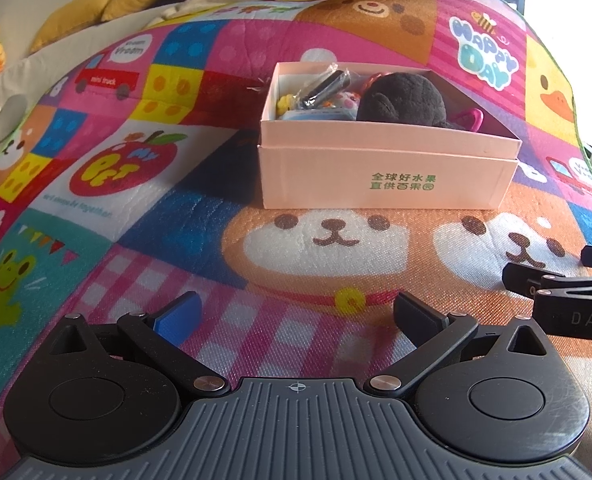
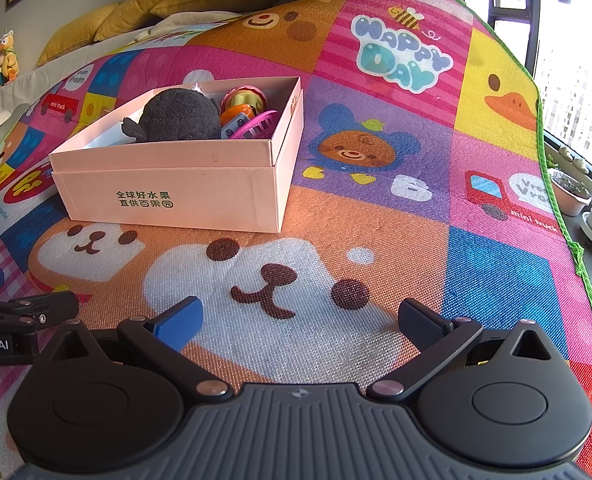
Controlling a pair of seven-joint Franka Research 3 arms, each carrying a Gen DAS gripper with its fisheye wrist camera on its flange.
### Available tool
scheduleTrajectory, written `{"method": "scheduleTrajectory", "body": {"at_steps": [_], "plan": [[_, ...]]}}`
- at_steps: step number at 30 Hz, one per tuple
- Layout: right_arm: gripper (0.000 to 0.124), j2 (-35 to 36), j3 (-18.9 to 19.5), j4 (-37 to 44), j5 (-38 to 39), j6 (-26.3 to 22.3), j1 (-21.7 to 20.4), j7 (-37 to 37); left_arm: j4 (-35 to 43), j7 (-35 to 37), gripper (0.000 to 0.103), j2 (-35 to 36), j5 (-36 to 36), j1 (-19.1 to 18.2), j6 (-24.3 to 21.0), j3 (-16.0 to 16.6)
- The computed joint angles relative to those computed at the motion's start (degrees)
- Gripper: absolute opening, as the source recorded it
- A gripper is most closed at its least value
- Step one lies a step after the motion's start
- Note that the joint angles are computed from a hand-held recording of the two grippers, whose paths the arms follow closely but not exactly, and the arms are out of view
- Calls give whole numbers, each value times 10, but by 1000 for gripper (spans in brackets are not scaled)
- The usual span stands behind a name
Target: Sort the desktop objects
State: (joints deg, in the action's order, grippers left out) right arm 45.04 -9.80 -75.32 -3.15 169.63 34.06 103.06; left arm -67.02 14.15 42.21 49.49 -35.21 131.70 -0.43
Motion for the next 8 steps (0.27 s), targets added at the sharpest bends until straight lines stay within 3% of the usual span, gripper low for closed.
{"method": "scheduleTrajectory", "body": {"at_steps": [8], "plan": [[103, -1, 0, -1, 1, 0, 0, -1, -21, -8, 103, -12, 4, 4, 19, -1]]}}
